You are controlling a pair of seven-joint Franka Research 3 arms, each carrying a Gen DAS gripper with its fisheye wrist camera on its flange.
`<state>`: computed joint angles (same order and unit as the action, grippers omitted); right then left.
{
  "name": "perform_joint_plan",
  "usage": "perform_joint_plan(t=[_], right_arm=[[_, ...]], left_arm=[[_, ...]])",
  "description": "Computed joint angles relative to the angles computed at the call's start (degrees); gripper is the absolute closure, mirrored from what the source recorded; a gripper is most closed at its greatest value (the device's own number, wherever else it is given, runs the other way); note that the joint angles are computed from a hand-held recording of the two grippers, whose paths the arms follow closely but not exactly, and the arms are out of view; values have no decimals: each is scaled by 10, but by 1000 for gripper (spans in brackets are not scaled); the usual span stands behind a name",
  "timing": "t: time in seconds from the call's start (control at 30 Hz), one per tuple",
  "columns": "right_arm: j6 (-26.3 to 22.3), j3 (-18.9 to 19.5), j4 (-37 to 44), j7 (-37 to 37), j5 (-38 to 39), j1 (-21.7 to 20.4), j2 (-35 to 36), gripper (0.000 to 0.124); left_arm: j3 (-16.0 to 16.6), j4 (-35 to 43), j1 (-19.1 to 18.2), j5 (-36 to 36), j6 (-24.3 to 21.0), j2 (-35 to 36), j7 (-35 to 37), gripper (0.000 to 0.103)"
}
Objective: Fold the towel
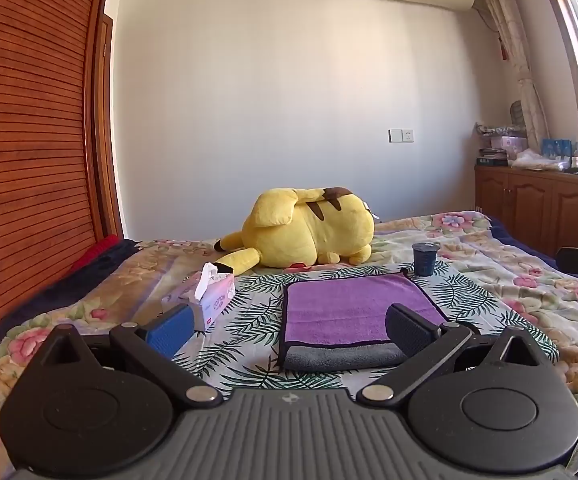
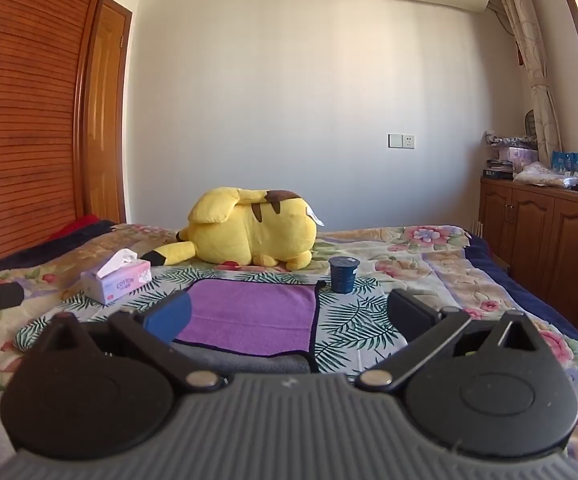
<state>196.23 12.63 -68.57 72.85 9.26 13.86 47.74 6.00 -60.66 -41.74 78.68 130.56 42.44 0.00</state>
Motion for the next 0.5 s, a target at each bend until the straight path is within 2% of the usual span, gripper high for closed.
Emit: perform_joint_plan(t=[0.5], right_arm=[[0,-1,1,1,0,0,0,21]], left_arm=[[0,0,0,1,-1,0,0,16]])
